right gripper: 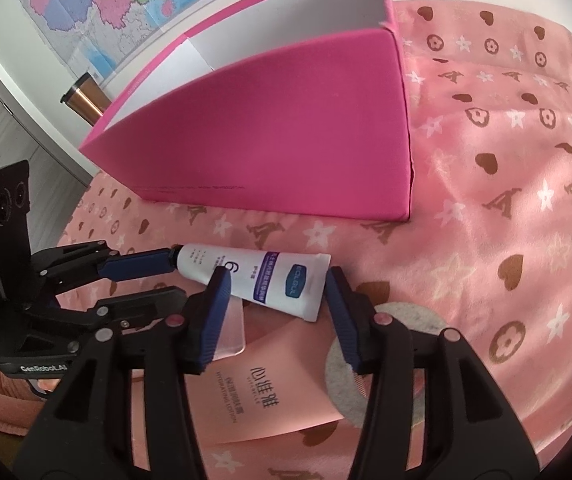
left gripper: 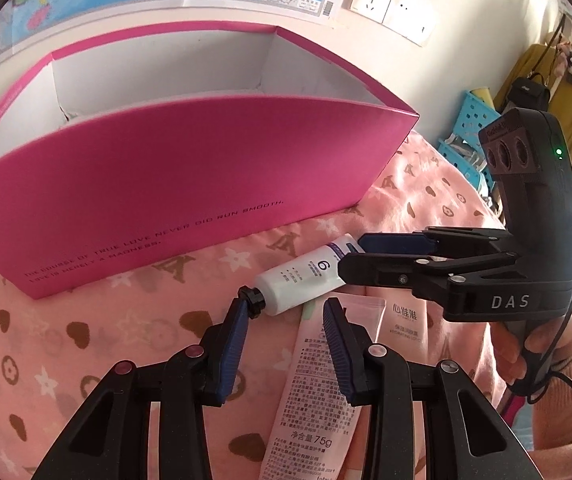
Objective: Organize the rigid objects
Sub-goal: 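Close the right gripper on the white tube and lift it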
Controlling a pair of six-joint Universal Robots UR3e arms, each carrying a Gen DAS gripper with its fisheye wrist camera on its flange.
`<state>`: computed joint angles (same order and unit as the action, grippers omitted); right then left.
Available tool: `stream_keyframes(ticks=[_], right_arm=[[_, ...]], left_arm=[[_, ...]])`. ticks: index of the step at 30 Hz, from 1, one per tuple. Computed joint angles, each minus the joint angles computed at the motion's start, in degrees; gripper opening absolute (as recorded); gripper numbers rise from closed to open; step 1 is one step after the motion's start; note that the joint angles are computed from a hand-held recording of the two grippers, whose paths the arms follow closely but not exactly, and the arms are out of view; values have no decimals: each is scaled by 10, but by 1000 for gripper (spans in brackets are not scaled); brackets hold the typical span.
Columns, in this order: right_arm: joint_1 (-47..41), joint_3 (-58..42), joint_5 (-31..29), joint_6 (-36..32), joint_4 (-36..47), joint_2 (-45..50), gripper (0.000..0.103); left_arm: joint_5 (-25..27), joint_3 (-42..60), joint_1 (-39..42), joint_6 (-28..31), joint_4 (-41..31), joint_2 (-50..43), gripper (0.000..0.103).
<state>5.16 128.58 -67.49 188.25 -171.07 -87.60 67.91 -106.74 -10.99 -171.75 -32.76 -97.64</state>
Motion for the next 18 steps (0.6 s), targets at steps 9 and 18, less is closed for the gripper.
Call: stream_keyframes(ticks=[9, 18], right_arm=[[0, 21, 7, 5, 0, -43, 52], [10, 27, -2, 12, 0, -83, 52]], left_arm=[[5, -19, -6, -10, 23, 16, 38], [-12, -42, 6, -1, 22, 63, 38]])
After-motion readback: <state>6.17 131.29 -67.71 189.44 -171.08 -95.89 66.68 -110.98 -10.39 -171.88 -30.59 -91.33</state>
